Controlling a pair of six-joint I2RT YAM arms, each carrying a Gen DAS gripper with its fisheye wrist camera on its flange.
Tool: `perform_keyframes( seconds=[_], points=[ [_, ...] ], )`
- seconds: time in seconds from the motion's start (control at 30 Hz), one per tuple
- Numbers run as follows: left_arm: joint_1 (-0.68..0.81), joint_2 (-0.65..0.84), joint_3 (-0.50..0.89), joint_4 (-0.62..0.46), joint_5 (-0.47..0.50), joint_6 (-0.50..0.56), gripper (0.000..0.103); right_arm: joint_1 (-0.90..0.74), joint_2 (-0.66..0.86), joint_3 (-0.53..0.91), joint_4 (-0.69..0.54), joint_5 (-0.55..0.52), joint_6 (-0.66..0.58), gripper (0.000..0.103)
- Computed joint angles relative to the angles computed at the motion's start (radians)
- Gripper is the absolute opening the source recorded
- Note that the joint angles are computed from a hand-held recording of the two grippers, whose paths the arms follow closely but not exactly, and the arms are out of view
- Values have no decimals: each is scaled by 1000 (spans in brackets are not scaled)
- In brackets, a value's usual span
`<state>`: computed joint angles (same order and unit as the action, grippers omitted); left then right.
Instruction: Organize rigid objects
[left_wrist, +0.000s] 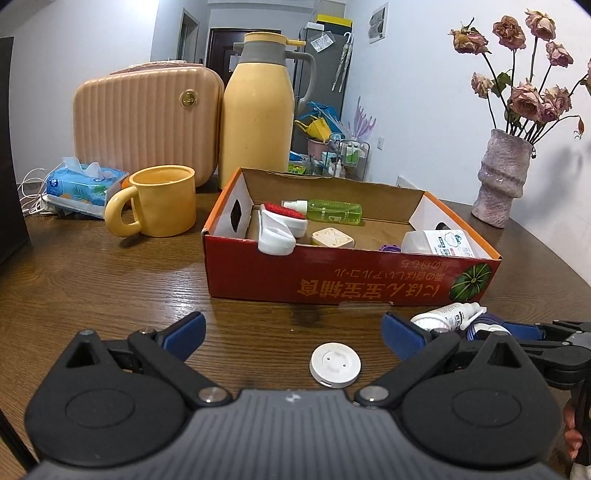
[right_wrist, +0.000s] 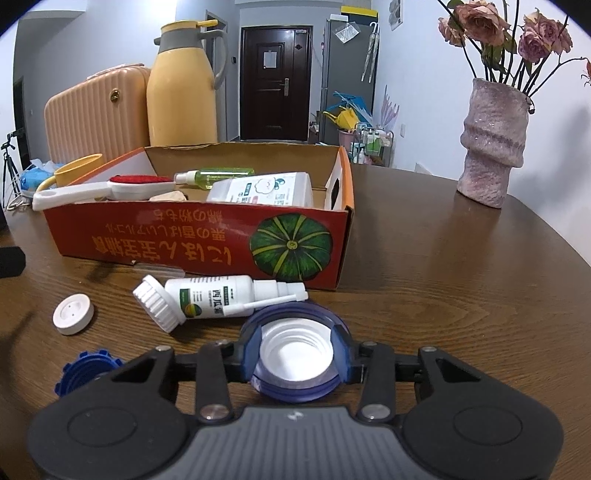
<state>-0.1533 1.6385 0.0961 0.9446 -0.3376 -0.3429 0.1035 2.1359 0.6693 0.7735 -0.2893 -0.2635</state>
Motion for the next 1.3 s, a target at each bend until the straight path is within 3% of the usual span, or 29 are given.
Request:
perform_keyframes(
  seconds=[0.57, 0.77, 1.3],
  points=[
    [2, -2, 2, -7, 2, 1, 103, -10, 3, -40, 81, -9, 13, 40],
    [2, 3, 3, -6, 2, 2, 103, -24, -4, -83, 166, -36, 36, 40],
    [-95, 137, 40, 84, -31, 15, 103, -78, -17, -162, 325, -69, 112, 40]
  ],
)
